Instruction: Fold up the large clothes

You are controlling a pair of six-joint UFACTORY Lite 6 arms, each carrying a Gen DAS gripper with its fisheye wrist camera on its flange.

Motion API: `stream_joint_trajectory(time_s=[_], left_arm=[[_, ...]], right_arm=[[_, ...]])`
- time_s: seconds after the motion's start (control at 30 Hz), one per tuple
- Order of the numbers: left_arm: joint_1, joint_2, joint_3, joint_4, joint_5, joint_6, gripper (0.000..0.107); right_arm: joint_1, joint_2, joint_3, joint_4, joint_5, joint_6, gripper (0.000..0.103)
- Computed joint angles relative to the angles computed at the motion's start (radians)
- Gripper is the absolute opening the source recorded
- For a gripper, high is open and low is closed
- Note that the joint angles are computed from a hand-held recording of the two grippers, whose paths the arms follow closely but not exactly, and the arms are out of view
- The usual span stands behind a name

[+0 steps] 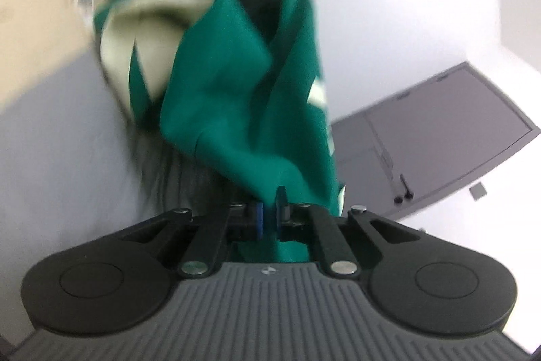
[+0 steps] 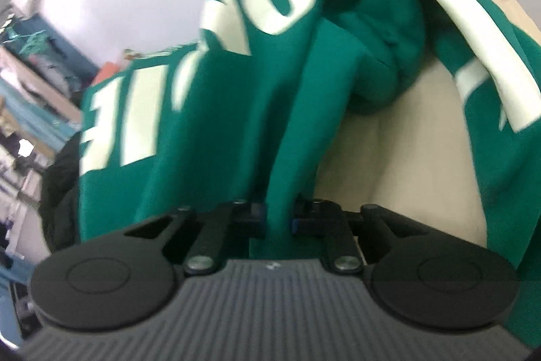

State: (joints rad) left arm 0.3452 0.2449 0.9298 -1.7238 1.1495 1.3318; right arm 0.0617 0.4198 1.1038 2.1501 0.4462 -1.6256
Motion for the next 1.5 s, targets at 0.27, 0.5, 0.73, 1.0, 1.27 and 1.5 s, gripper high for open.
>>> stream_joint_trajectory(time_s=[0.27, 0.5, 0.73, 1.0, 1.27, 1.5], left_arm=[[0.208, -0.169, -0.071, -0.013, 0.057, -0.028, 0.006], [0.345, -0.232, -0.067, 0.057, 0.023, -0.131, 0.006], [0.305, -0.225, -0.055, 0.156, -0.088, -0.156, 0.01], [0.352, -0.218, -0.088, 0.199, -0.033, -0.179, 0.08], [0.31, -0.319, -0.187, 0.284, -0.006, -0.217, 0.097], [0.101, -0.171, -0.155, 0.148, -0.118, -0.095, 0.097]], right_arm=[[-0.018, -0.242, -0.227, 0.14, 0.199, -0.19, 0.01], [-0.031, -0.487, -0.427, 0.208, 0.298, -0.268, 0.01], [-0.028, -0.456, -0.45, 0.198, 0.204, -0.191, 0.011], [0.006, -0.511, -0.511, 0.221, 0.132, -0.159, 0.05], [0.129, -0.463, -0.47, 0.399, 0.034, -0.266, 0.079], [0.145, -0.339, -0.416, 0.413, 0.115, -0.23, 0.079]])
